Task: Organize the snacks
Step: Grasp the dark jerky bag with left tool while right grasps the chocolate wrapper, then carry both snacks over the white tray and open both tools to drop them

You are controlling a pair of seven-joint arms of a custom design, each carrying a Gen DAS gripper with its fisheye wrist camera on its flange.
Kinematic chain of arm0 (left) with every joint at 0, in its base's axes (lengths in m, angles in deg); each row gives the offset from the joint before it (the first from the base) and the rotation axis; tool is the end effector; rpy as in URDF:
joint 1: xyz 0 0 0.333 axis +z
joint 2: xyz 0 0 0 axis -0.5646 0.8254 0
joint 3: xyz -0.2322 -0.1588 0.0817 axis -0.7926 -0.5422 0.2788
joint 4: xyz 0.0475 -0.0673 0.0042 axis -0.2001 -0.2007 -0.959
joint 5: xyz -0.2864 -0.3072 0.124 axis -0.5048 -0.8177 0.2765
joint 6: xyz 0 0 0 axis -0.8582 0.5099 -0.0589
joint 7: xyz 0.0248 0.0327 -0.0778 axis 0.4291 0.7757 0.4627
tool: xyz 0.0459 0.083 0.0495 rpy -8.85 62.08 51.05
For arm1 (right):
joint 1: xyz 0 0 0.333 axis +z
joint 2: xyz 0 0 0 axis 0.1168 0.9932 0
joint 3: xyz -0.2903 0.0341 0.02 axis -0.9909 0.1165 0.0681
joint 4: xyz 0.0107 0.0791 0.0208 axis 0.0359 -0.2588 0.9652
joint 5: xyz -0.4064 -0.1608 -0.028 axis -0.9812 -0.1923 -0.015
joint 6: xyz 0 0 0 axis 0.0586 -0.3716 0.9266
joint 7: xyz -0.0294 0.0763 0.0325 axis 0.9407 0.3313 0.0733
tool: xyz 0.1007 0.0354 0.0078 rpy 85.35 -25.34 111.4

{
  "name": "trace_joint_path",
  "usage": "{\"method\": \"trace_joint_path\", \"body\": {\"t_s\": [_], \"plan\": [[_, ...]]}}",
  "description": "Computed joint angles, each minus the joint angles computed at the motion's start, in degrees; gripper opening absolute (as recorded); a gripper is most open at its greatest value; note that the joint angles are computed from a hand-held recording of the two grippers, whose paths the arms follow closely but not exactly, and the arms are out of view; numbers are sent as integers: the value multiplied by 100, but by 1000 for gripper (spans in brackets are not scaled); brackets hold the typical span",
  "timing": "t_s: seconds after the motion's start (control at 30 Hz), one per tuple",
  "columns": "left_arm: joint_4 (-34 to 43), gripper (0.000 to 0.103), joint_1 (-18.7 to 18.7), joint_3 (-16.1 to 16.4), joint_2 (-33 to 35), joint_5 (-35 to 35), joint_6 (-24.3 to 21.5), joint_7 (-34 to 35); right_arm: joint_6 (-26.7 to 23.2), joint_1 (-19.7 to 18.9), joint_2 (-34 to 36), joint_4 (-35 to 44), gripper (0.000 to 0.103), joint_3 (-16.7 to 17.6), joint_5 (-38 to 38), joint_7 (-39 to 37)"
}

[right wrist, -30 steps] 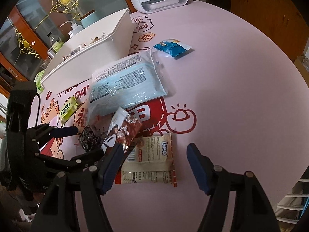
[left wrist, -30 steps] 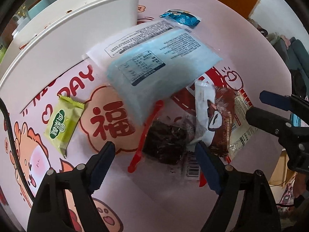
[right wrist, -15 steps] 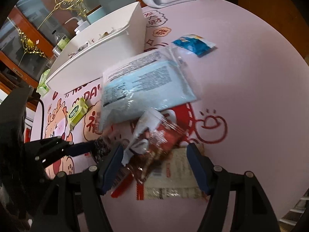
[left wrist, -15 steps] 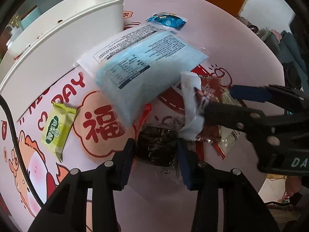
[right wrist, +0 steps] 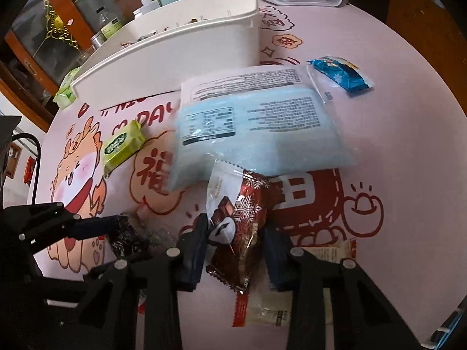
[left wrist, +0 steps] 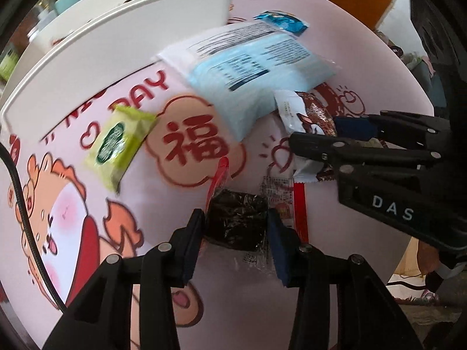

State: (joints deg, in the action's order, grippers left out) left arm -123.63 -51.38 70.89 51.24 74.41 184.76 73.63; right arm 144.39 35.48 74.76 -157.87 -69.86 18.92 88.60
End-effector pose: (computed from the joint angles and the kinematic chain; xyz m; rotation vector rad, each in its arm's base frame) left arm 0.4069 -0.2591 0.3792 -1.9417 2.3068 -0.4096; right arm 0.4478 0.2972 0.3757 -2.2424 1.4955 -0.1307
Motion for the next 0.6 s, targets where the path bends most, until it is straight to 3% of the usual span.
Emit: {"method": "trace_joint_path", "body": {"t_s": [0.37, 0.6], "plan": [[-415, 42, 124, 141, -1191, -28, -147, 25, 273, 293, -508, 140, 35, -169, 441, -318], [196, 42, 764, 139, -1354, 446, -99, -16, 816, 227, -128, 1116, 35, 19, -52, -144]]}}
